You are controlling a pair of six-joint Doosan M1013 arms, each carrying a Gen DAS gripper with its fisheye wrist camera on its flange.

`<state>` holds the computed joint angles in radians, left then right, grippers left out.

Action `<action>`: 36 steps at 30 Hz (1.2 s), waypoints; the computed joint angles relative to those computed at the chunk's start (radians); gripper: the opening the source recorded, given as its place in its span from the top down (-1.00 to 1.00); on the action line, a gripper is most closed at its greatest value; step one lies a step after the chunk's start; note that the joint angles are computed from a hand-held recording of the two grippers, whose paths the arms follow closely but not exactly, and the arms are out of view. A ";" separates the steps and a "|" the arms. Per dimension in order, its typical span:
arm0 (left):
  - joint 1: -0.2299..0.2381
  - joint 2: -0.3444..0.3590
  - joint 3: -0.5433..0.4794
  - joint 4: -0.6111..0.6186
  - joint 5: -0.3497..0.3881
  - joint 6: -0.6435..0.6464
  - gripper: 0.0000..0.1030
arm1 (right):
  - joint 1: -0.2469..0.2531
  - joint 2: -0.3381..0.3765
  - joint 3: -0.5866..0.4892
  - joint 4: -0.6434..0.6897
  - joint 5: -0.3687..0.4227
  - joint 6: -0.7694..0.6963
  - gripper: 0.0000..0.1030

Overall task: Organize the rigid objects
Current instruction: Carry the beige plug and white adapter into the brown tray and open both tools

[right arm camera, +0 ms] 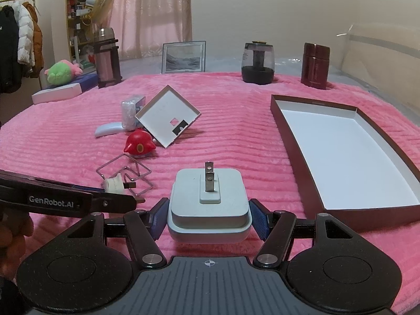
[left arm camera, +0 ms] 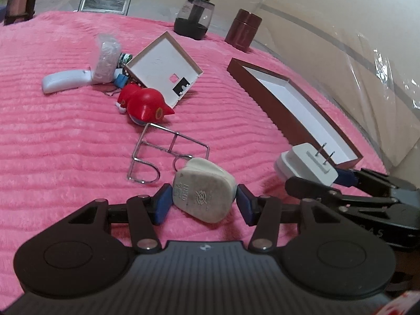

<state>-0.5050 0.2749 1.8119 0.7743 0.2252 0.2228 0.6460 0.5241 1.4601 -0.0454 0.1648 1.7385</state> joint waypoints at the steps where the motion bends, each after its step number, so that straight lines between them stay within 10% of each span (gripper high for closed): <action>1: 0.001 0.002 -0.003 -0.003 0.001 0.009 0.07 | -0.001 -0.001 0.001 -0.010 0.000 0.012 -0.19; 27: -0.018 -0.001 -0.049 -0.148 0.026 0.223 0.07 | -0.021 -0.051 0.065 -0.223 -0.044 0.258 -0.19; 36: -0.038 0.061 -0.192 -0.377 0.025 0.555 0.07 | -0.082 -0.080 0.082 -0.678 -0.052 0.715 -0.19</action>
<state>-0.5427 0.3362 1.6196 0.3978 0.2503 0.7774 0.5641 0.4446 1.5418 -0.7233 0.1132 2.4535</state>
